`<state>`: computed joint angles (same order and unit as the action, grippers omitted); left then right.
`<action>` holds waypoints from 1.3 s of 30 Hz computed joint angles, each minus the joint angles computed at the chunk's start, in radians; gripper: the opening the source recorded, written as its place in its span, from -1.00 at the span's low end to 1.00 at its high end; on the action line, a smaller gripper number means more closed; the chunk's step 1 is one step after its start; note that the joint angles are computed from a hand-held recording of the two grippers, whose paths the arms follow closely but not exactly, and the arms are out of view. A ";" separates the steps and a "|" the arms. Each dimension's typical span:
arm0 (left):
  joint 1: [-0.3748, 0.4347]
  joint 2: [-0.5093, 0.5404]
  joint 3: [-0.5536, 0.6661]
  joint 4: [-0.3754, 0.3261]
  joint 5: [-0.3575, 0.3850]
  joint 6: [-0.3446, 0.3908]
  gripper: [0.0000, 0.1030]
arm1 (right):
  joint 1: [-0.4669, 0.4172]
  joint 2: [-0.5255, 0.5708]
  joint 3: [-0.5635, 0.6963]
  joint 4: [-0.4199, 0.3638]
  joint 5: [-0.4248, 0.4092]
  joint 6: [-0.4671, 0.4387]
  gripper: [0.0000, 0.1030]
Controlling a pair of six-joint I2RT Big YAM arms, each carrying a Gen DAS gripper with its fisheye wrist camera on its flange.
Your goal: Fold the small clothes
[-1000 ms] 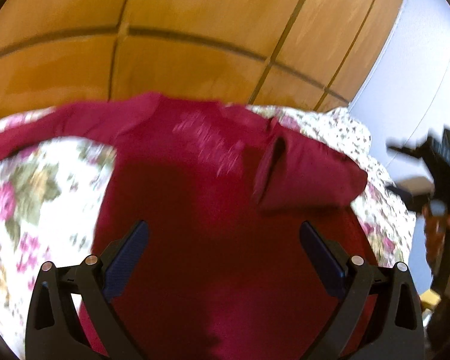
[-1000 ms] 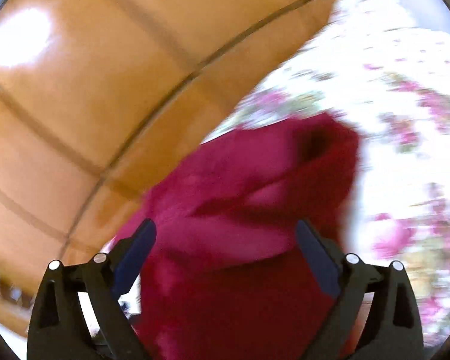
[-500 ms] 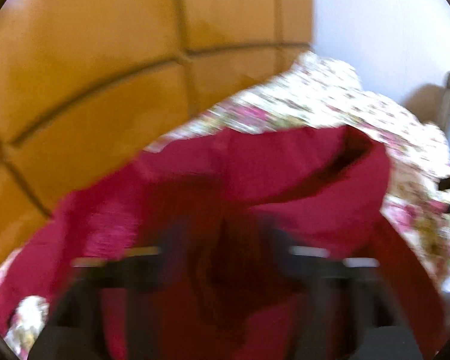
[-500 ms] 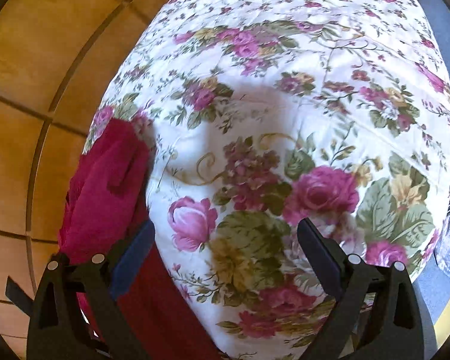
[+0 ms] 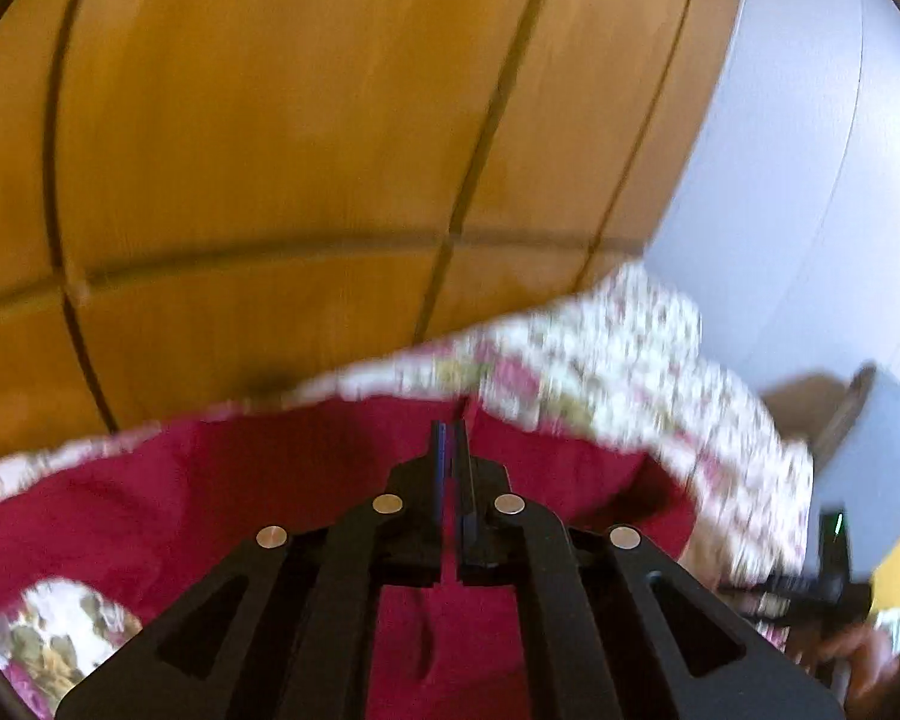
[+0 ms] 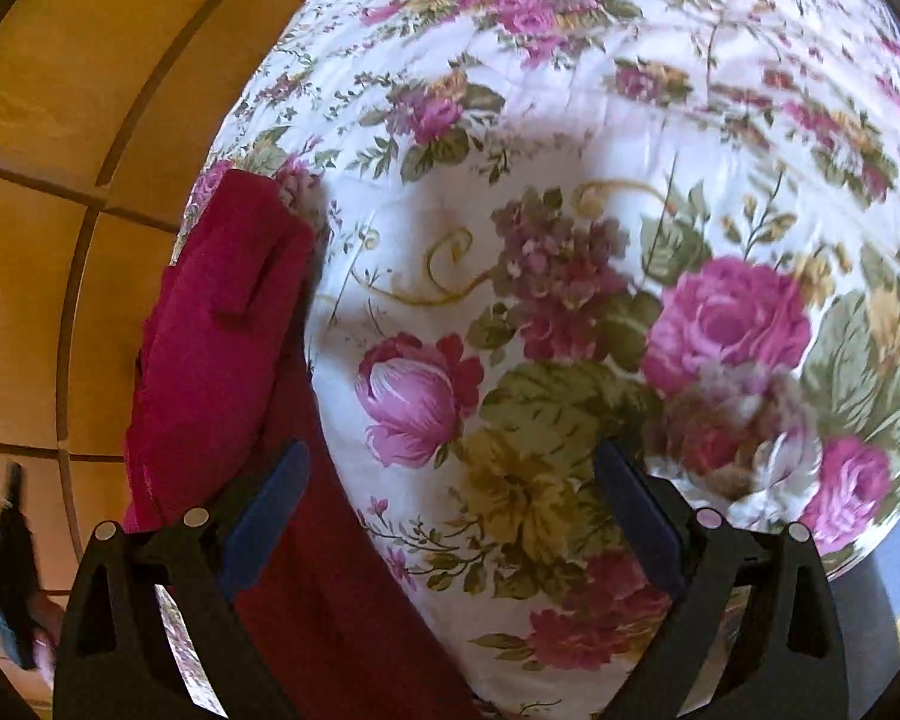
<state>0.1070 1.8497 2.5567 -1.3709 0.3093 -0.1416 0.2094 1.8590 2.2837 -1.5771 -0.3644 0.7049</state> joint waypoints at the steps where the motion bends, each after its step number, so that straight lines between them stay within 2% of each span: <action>1: -0.001 0.013 -0.008 -0.038 0.019 0.012 -0.60 | 0.004 0.004 0.006 -0.005 0.007 -0.005 0.86; 2: 0.000 0.005 -0.047 -0.039 0.035 0.012 0.20 | 0.008 0.007 0.011 -0.009 0.014 -0.012 0.86; 3: 0.000 -0.027 -0.121 -0.005 0.045 0.004 0.65 | 0.011 0.007 0.011 -0.010 0.019 -0.016 0.88; 4: -0.006 -0.052 -0.191 0.020 0.051 -0.002 0.65 | 0.014 0.008 0.012 -0.011 0.024 -0.019 0.88; 5: -0.011 -0.053 -0.214 0.014 0.052 0.008 0.65 | 0.016 0.008 0.013 -0.015 0.028 -0.024 0.88; 10: -0.049 -0.022 -0.268 -0.016 0.030 0.019 0.65 | 0.014 0.007 0.010 -0.018 0.026 -0.028 0.89; 11: -0.052 -0.011 -0.267 -0.026 0.033 0.013 0.64 | 0.014 0.007 0.010 -0.017 0.026 -0.025 0.89; 13: -0.064 0.018 -0.249 -0.071 0.028 -0.022 0.15 | 0.017 0.014 0.020 -0.021 0.031 -0.026 0.89; 14: -0.075 0.028 -0.232 -0.083 -0.019 -0.037 -0.52 | 0.019 0.017 0.024 -0.022 0.033 -0.026 0.89; 15: -0.085 0.034 -0.215 -0.094 -0.065 -0.046 -0.87 | 0.020 0.016 0.025 -0.023 0.035 -0.028 0.89; 16: -0.083 0.044 -0.183 -0.112 -0.024 -0.053 -0.88 | 0.021 0.018 0.027 -0.025 0.037 -0.032 0.89; 17: -0.081 0.035 -0.178 -0.092 0.013 -0.061 -0.88 | 0.023 0.020 0.031 -0.028 0.040 -0.037 0.89; 18: -0.079 0.020 -0.178 -0.066 0.015 -0.063 -0.89 | 0.024 0.022 0.035 -0.032 0.045 -0.044 0.89; 20: -0.056 -0.017 -0.172 0.017 0.077 -0.112 -0.89 | 0.029 0.028 0.043 -0.039 0.057 -0.055 0.89; 21: -0.038 -0.040 -0.181 0.067 0.117 -0.154 -0.89 | 0.031 0.030 0.045 -0.040 0.061 -0.056 0.89; 22: -0.009 -0.083 -0.221 0.161 0.144 -0.218 -0.89 | 0.032 0.031 0.046 -0.041 0.065 -0.055 0.89; 23: 0.018 -0.124 -0.272 0.247 0.155 -0.276 -0.89 | 0.033 0.030 0.044 -0.039 0.068 -0.056 0.90; 25: 0.079 -0.194 -0.383 0.373 0.149 -0.386 -0.89 | 0.038 0.033 0.048 -0.041 0.079 -0.066 0.91; 26: 0.105 -0.219 -0.433 0.403 0.131 -0.432 -0.89 | 0.042 0.037 0.055 -0.045 0.091 -0.074 0.91; 27: 0.121 -0.227 -0.461 0.404 0.119 -0.460 -0.89 | 0.045 0.040 0.059 -0.046 0.101 -0.082 0.92; 30: 0.180 -0.256 -0.602 0.363 0.144 -0.545 -0.89 | 0.060 0.050 0.074 -0.038 0.127 -0.111 0.92; 32: 0.203 -0.292 -0.731 0.395 0.183 -0.584 -0.89 | 0.066 0.043 0.060 0.007 0.121 -0.127 0.92; 33: 0.208 -0.308 -0.783 0.419 0.204 -0.596 -0.89 | 0.071 0.046 0.064 0.019 0.125 -0.137 0.92; 35: 0.217 -0.352 -0.905 0.525 0.266 -0.638 -0.89 | 0.083 0.051 0.071 0.054 0.136 -0.167 0.92; 37: 0.212 -0.391 -0.992 0.633 0.291 -0.668 -0.89 | 0.103 0.073 0.104 0.072 0.184 -0.214 0.92; 39: 0.204 -0.415 -1.030 0.678 0.292 -0.651 -0.89 | 0.119 0.094 0.133 0.097 0.228 -0.257 0.92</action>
